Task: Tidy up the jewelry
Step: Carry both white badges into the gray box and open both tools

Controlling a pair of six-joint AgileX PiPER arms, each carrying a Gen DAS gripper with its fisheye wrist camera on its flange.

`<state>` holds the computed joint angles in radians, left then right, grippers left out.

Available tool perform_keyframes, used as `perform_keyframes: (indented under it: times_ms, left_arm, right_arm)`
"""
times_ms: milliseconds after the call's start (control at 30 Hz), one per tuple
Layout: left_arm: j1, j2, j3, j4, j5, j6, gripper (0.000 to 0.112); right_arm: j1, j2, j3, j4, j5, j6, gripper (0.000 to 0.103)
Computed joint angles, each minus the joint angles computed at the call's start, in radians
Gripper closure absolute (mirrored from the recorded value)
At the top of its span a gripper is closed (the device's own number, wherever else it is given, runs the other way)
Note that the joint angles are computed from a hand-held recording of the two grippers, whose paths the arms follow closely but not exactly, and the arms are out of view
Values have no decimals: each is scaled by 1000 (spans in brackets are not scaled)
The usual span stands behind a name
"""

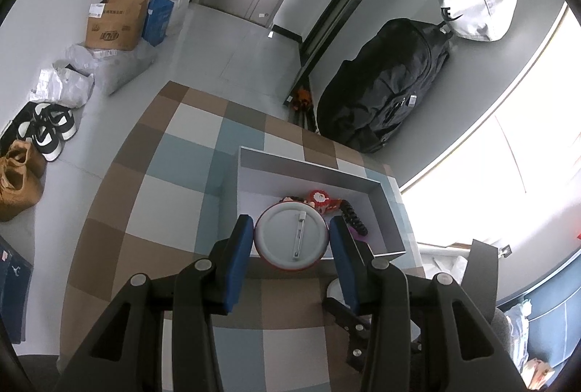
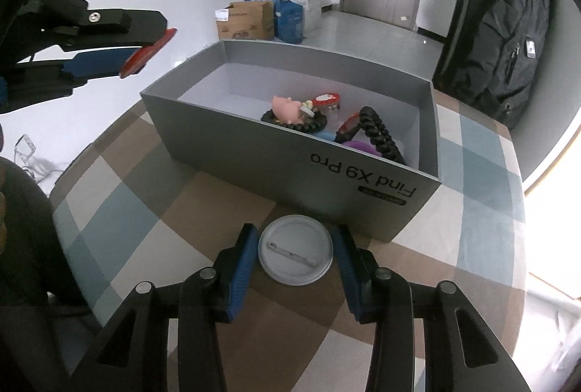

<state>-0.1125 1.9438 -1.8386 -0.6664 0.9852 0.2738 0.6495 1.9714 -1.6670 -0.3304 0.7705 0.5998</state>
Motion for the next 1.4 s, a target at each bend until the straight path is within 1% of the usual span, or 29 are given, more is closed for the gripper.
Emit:
perform_keyframes:
  times_ms: [200, 400, 433, 533, 567, 667, 767, 900, 1167, 1300, 1400]
  left_arm:
    - [-5, -6, 8, 11, -8, 4, 75]
    - [-5, -18, 23, 12, -21, 11, 75]
    - [-5, -20, 27, 10, -24, 14, 75]
    - [-3, -30, 38, -4, -38, 24, 75]
    - [-4, -30, 38, -6, -41, 26, 75]
    - [-5, -37, 44, -15, -56, 38, 75]
    - [-12, -34, 38, -11, -66, 39, 75]
    - [-22, -12, 6, -7, -59, 32, 75]
    - [-49, 50, -97, 16, -44, 2, 75]
    - [-59, 104, -180, 31, -11, -25, 75]
    - [-70, 146, -247, 56, 19, -49, 75]
  right_arm:
    - [-1, -29, 21, 18, -36, -22, 61]
    - [1, -72, 39, 10, -105, -15, 61]
    - [-4, -80, 42, 21, -126, -23, 61]
    - [-20, -129, 95, 50, -238, -30, 61]
    - [-19, -147, 113, 23, -268, -5, 61]
    - [-32, -163, 116, -10, -311, 27, 61]
    - [-45, -166, 110, -1, -325, 29, 61]
    - [-63, -151, 85, 28, -333, -1, 61]
    - [-122, -119, 45, 142, -336, -106, 61]
    - [-159, -87, 0, 226, -318, -176, 61]
    - [-171, -69, -26, 253, -299, -193, 61]
